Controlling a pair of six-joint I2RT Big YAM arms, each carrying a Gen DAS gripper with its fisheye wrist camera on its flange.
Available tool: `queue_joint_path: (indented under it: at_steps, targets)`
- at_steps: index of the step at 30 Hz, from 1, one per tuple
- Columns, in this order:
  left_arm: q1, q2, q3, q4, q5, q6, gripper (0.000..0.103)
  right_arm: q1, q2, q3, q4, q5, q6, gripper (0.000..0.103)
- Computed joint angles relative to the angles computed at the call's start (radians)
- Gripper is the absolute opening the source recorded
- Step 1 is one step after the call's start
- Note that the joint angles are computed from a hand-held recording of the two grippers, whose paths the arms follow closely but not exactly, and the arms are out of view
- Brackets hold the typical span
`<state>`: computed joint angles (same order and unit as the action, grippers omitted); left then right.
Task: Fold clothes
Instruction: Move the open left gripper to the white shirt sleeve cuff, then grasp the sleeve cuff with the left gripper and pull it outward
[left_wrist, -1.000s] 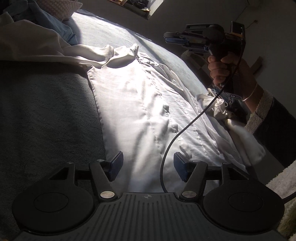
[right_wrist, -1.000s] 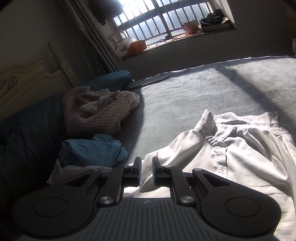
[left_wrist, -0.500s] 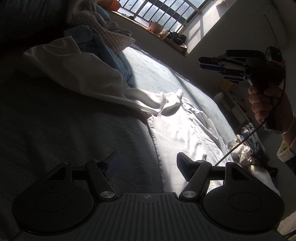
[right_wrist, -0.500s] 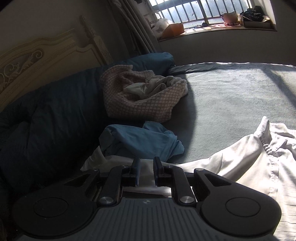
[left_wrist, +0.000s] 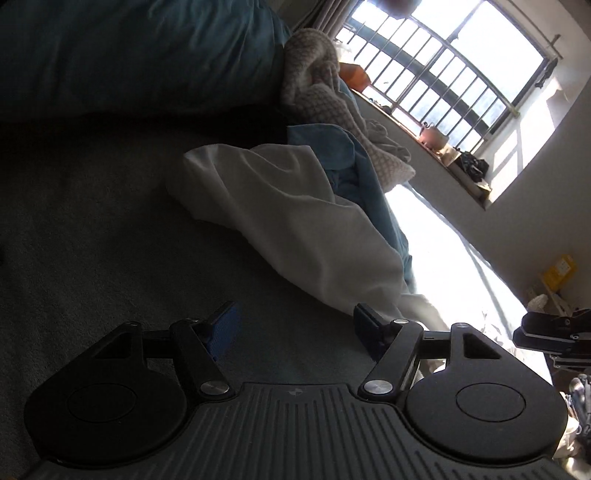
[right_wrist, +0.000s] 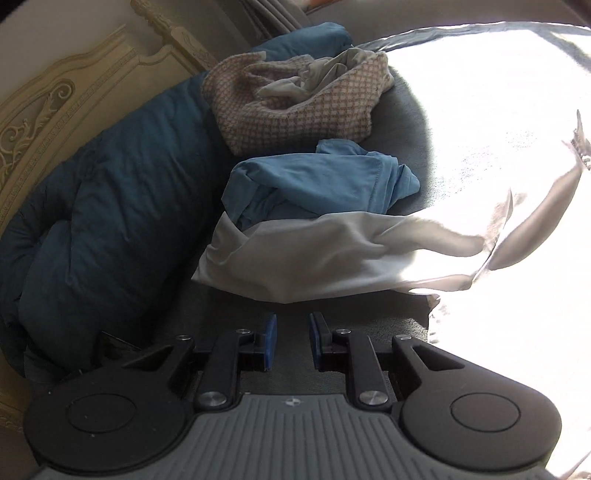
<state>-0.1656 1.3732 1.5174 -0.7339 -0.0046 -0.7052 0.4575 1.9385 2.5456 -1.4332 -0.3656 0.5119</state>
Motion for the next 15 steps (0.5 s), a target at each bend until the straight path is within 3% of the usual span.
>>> queue_joint_path:
  at_steps: [5, 8, 12, 15]
  targets:
    - [0.087, 0.076, 0.064, 0.034, 0.045, -0.184, 0.069, -0.001, 0.011, 0.002, -0.027, 0.009, 0.004, 0.021]
    - [0.118, 0.124, 0.115, 0.028, 0.083, -0.264, 0.075, -0.002, 0.016, 0.004, -0.044, 0.012, 0.008, 0.021]
    - [0.148, 0.171, 0.145, 0.044, 0.187, -0.425, 0.075, -0.003, 0.020, 0.002, -0.050, 0.016, 0.009, 0.021]
    - [0.147, 0.196, 0.168, 0.044, 0.170, -0.465, 0.075, -0.004, 0.020, 0.000, -0.057, 0.018, 0.010, 0.023]
